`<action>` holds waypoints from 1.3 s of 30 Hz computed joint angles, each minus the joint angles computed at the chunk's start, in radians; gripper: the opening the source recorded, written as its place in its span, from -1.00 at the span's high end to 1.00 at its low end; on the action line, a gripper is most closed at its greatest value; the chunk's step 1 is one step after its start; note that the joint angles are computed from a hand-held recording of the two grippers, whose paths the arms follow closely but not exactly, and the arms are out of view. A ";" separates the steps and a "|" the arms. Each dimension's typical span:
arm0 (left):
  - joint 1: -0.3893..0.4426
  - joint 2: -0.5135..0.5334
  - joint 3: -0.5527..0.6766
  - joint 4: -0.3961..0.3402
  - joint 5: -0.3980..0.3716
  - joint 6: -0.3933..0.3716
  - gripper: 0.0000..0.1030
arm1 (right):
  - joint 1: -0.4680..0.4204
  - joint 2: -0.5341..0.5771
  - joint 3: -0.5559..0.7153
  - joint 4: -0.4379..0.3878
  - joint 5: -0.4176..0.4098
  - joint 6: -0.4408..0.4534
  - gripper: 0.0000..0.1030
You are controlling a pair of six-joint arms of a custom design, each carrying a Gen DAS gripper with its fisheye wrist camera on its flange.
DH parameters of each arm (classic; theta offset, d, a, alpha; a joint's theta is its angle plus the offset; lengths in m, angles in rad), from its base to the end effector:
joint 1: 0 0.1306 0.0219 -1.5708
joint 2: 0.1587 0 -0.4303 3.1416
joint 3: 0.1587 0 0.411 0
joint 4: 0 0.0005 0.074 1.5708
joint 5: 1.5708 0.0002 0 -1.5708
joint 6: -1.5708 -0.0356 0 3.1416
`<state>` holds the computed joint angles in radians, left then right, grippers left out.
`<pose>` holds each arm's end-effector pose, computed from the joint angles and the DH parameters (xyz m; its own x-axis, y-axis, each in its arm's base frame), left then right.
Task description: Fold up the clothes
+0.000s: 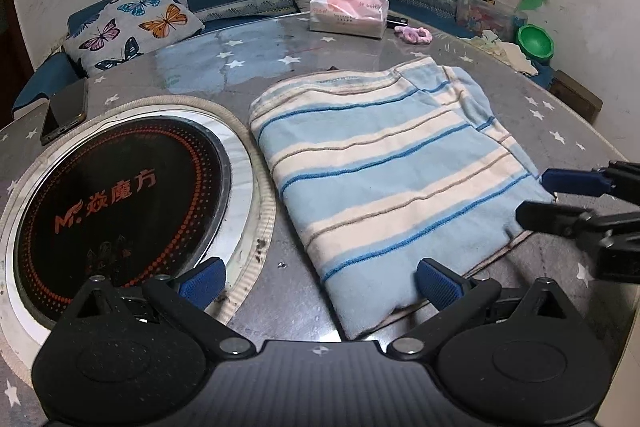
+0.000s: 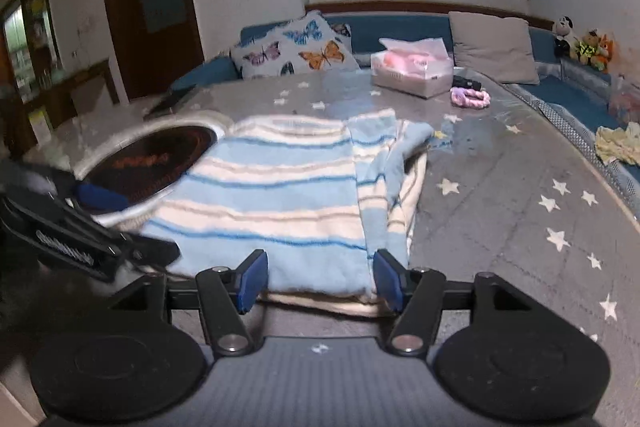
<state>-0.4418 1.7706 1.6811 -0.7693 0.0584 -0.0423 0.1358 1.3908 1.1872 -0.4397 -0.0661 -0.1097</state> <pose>0.5898 -0.2818 0.4137 -0.6642 0.3609 -0.6546 0.4899 0.8716 -0.0165 0.4979 0.0699 0.4118 -0.6113 0.0267 -0.7910 -0.1212 0.9845 0.1270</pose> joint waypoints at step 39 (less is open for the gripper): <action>0.014 0.150 0.229 -0.086 -0.014 0.090 -0.66 | -0.070 0.210 0.223 -0.097 -0.027 -0.190 -0.11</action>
